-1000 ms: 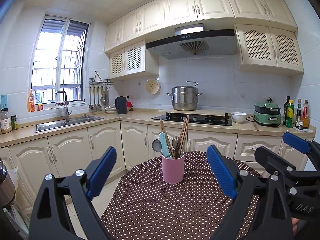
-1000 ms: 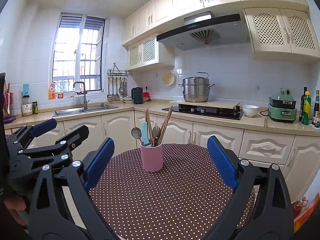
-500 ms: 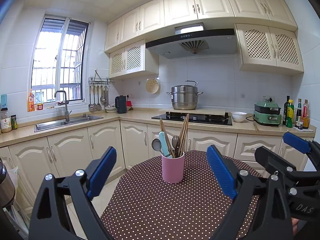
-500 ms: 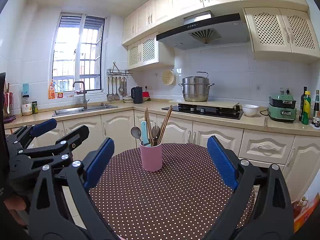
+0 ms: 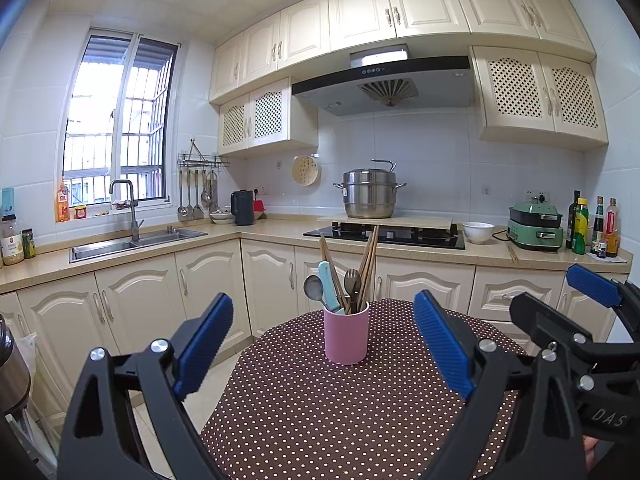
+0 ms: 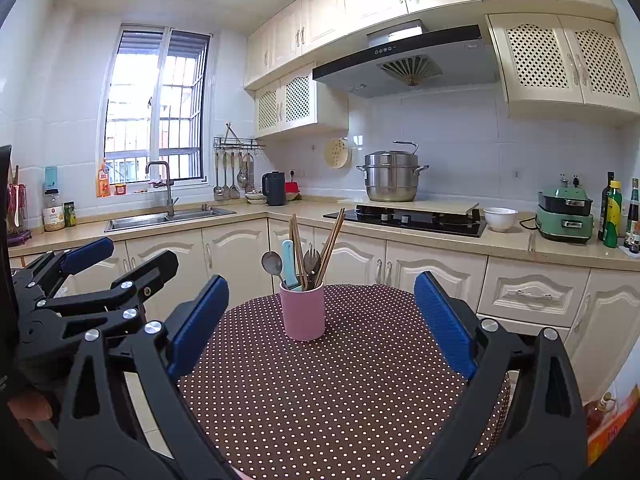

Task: Organize utensils

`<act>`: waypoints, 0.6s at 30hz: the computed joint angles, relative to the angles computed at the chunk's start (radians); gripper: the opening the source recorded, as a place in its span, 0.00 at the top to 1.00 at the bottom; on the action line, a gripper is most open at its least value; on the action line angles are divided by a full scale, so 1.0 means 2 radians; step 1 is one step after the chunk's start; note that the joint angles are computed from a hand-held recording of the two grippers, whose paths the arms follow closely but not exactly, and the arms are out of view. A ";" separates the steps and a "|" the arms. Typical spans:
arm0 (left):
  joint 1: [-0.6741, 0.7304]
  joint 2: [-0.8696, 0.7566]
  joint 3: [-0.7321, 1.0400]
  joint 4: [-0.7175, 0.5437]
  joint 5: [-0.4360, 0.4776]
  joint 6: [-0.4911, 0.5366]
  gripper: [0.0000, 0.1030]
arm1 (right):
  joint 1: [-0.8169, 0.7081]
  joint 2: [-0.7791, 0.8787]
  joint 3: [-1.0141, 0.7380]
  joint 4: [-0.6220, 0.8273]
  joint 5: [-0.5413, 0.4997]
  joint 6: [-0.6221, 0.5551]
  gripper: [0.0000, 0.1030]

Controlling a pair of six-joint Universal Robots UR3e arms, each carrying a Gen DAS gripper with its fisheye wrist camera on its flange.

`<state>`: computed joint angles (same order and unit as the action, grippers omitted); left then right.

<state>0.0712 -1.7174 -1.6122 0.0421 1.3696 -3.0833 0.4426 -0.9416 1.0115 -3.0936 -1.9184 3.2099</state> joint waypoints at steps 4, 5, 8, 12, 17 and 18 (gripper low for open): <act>-0.001 -0.001 -0.002 0.002 0.001 0.000 0.13 | 0.000 -0.001 0.003 -0.001 0.000 0.001 0.10; -0.001 -0.001 -0.001 0.002 0.001 0.000 0.13 | -0.001 -0.001 0.005 -0.002 0.000 0.001 0.10; -0.001 -0.001 -0.004 0.003 0.001 0.000 0.13 | 0.001 -0.001 0.007 -0.003 0.000 0.002 0.10; 0.000 -0.001 -0.006 0.004 0.000 0.000 0.13 | 0.001 -0.001 0.010 -0.006 -0.002 0.002 0.10; -0.002 -0.004 -0.006 0.007 0.003 0.001 0.13 | 0.001 -0.002 0.012 -0.007 -0.001 0.003 0.10; -0.001 -0.003 -0.009 0.008 0.001 0.001 0.13 | 0.001 -0.002 0.012 -0.007 -0.001 0.003 0.10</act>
<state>0.0701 -1.7228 -1.6295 0.0585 1.3720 -3.0817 0.4448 -0.9452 1.0365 -3.1073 -1.9212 3.2155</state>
